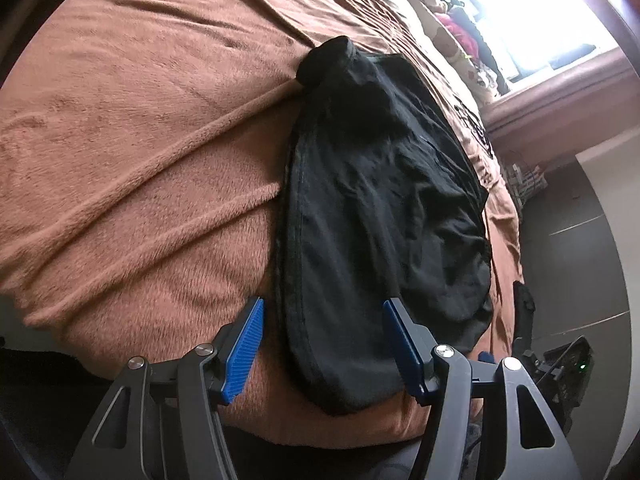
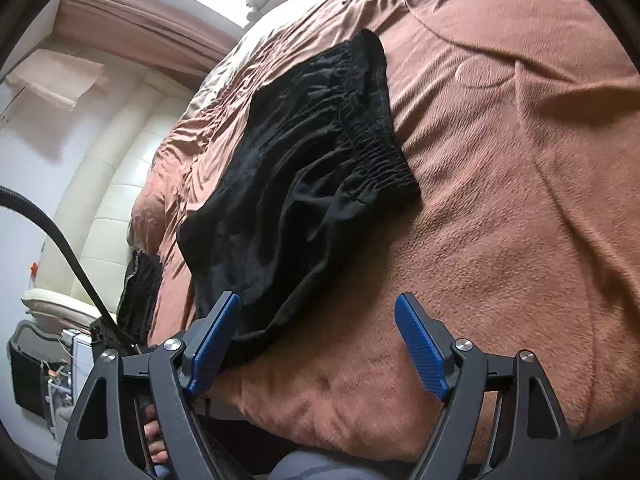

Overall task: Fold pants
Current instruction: 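Lower both grippers toward the black shorts lying on the bed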

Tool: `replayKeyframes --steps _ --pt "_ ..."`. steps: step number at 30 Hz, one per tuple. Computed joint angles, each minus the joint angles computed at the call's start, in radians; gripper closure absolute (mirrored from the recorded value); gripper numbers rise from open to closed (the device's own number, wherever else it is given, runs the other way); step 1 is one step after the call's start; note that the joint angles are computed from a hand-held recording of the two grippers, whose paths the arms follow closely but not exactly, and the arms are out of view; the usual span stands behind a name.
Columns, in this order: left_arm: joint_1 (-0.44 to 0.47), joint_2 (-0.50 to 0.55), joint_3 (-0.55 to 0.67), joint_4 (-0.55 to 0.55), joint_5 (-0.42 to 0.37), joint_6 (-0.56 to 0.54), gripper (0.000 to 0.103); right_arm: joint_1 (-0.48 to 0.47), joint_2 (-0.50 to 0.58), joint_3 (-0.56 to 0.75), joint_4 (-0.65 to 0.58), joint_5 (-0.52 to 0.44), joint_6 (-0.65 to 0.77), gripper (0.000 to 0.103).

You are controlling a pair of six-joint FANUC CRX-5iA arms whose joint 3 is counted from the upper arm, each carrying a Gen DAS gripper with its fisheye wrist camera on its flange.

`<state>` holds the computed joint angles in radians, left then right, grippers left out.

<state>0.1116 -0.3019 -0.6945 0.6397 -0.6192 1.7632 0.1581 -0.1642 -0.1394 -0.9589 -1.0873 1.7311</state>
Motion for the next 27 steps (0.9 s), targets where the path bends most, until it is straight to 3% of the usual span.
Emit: replayKeyframes --steps 5,7,12,17,19,21,22,24,27 --pt "-0.013 -0.014 -0.105 0.263 0.087 -0.157 0.043 0.008 0.047 0.018 -0.025 -0.004 -0.004 0.024" --pt "-0.008 -0.028 -0.107 0.235 0.076 -0.133 0.05 0.008 0.059 0.024 -0.035 0.001 -0.004 0.025" --pt "-0.043 -0.058 -0.14 0.277 0.079 -0.118 0.055 0.01 0.076 0.029 -0.048 0.015 -0.011 0.028" --pt "-0.057 -0.048 -0.087 0.136 0.062 0.004 0.06 0.023 0.077 0.028 -0.039 0.042 -0.045 0.036" --pt "-0.062 -0.037 -0.074 0.112 0.052 0.035 0.087 0.027 0.085 0.036 -0.036 0.049 -0.06 0.042" --pt "-0.068 -0.034 -0.071 0.096 0.045 0.058 0.097 0.03 0.097 0.048 -0.035 0.051 -0.073 0.056" --pt "-0.071 -0.037 -0.068 0.078 0.046 0.078 0.098 0.029 0.101 0.051 -0.043 0.05 -0.072 0.062" --pt "-0.076 -0.053 -0.062 0.038 0.047 0.115 0.099 0.035 0.104 0.054 -0.034 0.052 -0.078 0.092" --pt "-0.083 -0.093 -0.066 0.033 0.053 0.126 0.1 0.032 0.09 0.042 -0.031 0.059 -0.081 0.1"
